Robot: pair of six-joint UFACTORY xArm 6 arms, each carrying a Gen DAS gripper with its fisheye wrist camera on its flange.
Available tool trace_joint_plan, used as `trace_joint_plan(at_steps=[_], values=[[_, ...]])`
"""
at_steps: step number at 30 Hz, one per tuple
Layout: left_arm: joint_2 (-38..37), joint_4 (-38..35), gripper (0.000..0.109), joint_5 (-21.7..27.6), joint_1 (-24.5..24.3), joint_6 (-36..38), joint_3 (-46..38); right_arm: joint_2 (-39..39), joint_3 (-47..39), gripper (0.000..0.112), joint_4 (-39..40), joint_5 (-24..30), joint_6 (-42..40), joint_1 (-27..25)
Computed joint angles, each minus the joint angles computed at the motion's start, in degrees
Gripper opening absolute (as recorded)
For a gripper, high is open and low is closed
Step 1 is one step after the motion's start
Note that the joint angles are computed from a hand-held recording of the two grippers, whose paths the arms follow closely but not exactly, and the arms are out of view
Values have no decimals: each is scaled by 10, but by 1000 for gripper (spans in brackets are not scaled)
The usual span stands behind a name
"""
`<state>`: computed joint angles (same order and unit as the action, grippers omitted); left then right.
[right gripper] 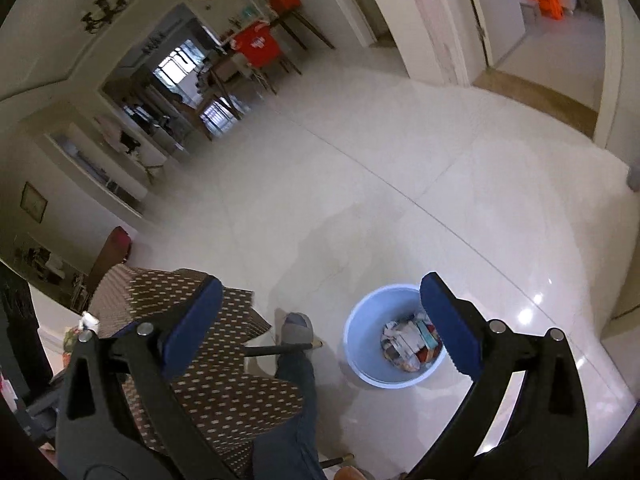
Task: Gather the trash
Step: 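Move both open tools back over the table of trash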
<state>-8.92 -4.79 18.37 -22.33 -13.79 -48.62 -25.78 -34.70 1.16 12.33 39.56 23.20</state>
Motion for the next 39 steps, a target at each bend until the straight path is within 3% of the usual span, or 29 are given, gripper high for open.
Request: trace_joint_plan(at_steps=[10, 19, 25, 30, 34, 39], values=[[-190, 37, 91, -8, 39, 10, 121, -32, -51, 97, -213, 37, 194, 77], [-413, 65, 91, 35, 137, 27, 234, 26, -140, 97, -329, 60, 276, 164], [-542, 8, 91, 87, 261, 113, 284, 103, -220, 97, -348, 63, 276, 224], [-593, -33, 91, 109, 371, 175, 308, 177, -293, 97, -342, 74, 237, 283], [-591, -93, 91, 119, 478, 259, 322, 238, -350, 97, -309, 88, 172, 323], [-515, -154, 91, 105, 585, 352, 329, 320, -428, 97, -248, 108, 89, 362]])
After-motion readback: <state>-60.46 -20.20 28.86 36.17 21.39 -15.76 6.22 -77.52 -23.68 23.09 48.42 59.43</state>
